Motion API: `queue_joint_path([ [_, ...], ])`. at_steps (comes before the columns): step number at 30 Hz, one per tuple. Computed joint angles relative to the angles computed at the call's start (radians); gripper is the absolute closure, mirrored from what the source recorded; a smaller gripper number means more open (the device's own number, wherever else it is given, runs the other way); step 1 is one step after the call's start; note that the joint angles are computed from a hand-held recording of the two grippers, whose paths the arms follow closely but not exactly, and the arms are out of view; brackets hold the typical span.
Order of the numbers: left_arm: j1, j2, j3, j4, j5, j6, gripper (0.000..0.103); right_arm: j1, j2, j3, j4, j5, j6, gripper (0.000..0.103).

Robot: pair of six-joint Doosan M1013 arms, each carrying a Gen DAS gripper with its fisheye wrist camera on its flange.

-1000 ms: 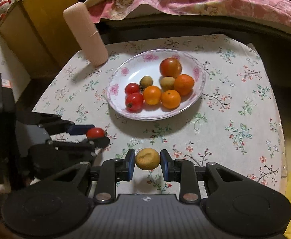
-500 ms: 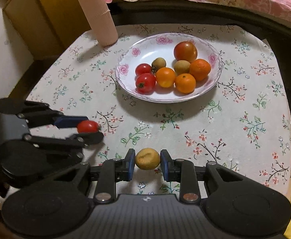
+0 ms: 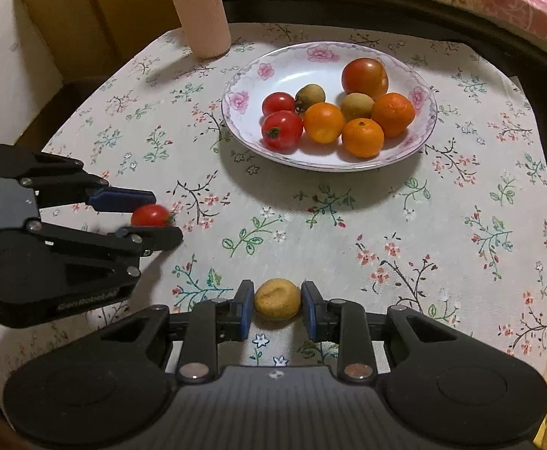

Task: Organize fruits
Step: 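Carry the cherry tomato with the left gripper while the right gripper carries the brown fruit to the plate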

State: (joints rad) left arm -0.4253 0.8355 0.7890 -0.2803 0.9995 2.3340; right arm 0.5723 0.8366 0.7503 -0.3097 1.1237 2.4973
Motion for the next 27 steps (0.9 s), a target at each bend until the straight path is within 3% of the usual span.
queue_joint_path([
  [13,0.016,-0.020,0.042,-0.031,-0.013,0.053,0.047,0.004,-0.035,0.069,-0.002,-0.058,-0.030,0.072],
  [15,0.016,-0.017,0.034,-0.032,0.001,0.050,0.049,0.003,-0.039,0.075,0.004,-0.062,-0.030,0.072],
  [18,0.017,-0.016,0.029,-0.044,0.023,0.062,0.061,0.003,-0.040,0.075,0.011,-0.055,-0.028,0.072],
  [27,0.007,-0.014,0.021,-0.021,0.027,0.047,0.063,0.007,-0.045,0.078,0.025,-0.044,-0.015,0.076],
])
